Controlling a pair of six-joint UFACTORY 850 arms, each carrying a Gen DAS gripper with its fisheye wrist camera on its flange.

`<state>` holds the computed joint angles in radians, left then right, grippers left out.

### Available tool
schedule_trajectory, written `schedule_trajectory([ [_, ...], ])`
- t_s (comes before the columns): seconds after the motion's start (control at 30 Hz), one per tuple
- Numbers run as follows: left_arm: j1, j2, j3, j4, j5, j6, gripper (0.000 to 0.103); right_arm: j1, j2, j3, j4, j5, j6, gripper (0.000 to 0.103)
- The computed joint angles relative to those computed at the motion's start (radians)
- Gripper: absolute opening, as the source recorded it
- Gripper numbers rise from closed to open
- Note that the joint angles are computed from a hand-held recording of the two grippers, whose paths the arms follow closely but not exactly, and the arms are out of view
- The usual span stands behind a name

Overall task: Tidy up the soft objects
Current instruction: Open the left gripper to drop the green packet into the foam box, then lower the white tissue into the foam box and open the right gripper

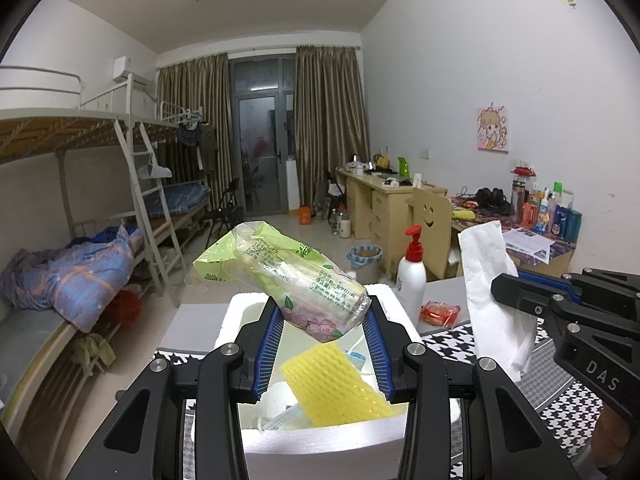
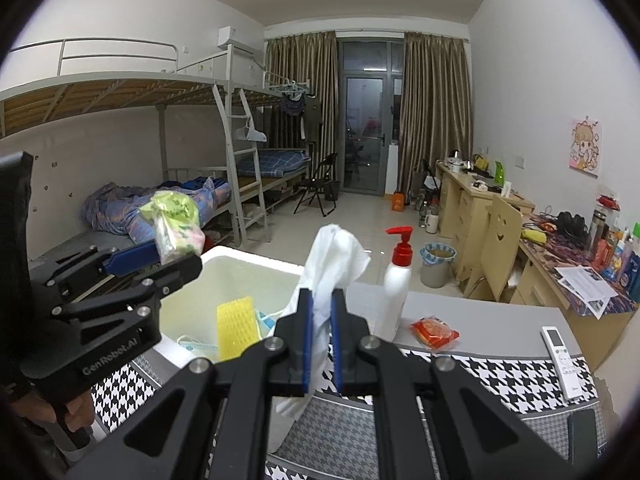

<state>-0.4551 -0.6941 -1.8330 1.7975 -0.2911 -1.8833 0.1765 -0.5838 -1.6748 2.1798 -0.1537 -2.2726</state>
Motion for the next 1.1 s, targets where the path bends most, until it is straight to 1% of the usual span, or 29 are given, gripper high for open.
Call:
schedule_trajectory([
  [0.1,0.005,-0.009,-0.011,-0.041,0.006,0.041,0.043,0.004,-0.006,-0.009,0.009,0.010,-0.007,0.011],
  [0.13,0.006,-0.013,-0.017,-0.058,0.007,0.059,0.043,0.005,-0.010,-0.016,-0.018,0.016,0.018,0.011],
  [0.27,0.015,-0.024,-0.033,-0.122,0.016,0.124,0.043,0.010,-0.014,-0.022,-0.026,0.017,0.023,0.011],
  [0.4,0.021,-0.039,-0.050,-0.195,0.023,0.191,0.043,0.015,-0.028,-0.039,-0.080,0.030,0.073,0.011],
  [0.47,0.025,-0.047,-0.061,-0.242,0.026,0.238,0.043,0.015,-0.036,-0.050,-0.144,0.036,0.137,0.011],
  [0.5,0.027,-0.051,-0.066,-0.260,0.028,0.258,0.043,0.017,-0.037,-0.052,-0.144,0.039,0.136,0.011],
  [0.57,0.033,-0.063,-0.083,-0.333,0.036,0.330,0.046,0.019,-0.042,-0.059,-0.176,0.045,0.165,0.011],
  [0.63,0.036,-0.071,-0.095,-0.394,0.038,0.389,0.061,0.021,-0.048,-0.068,-0.218,0.050,0.204,0.011],
  [0.67,0.036,-0.073,-0.097,-0.396,0.035,0.389,0.065,0.024,-0.049,-0.069,-0.227,0.053,0.213,0.011],
  [0.73,0.036,-0.072,-0.092,-0.387,0.024,0.371,0.078,0.025,-0.052,-0.073,-0.252,0.059,0.235,0.011],
  [0.8,0.037,-0.071,-0.088,-0.377,0.021,0.358,0.083,0.026,-0.056,-0.079,-0.291,0.061,0.273,0.011],
  [0.87,0.039,-0.064,-0.075,-0.343,0.021,0.317,0.085,0.028,-0.057,-0.081,-0.316,0.063,0.296,0.011],
  [0.93,0.039,-0.058,-0.065,-0.305,0.018,0.276,0.092,0.030,-0.058,-0.083,-0.322,0.065,0.302,0.011],
  [1.1,0.037,-0.047,-0.045,-0.211,0.002,0.179,0.097,0.032,-0.063,-0.091,-0.430,0.062,0.406,0.011],
])
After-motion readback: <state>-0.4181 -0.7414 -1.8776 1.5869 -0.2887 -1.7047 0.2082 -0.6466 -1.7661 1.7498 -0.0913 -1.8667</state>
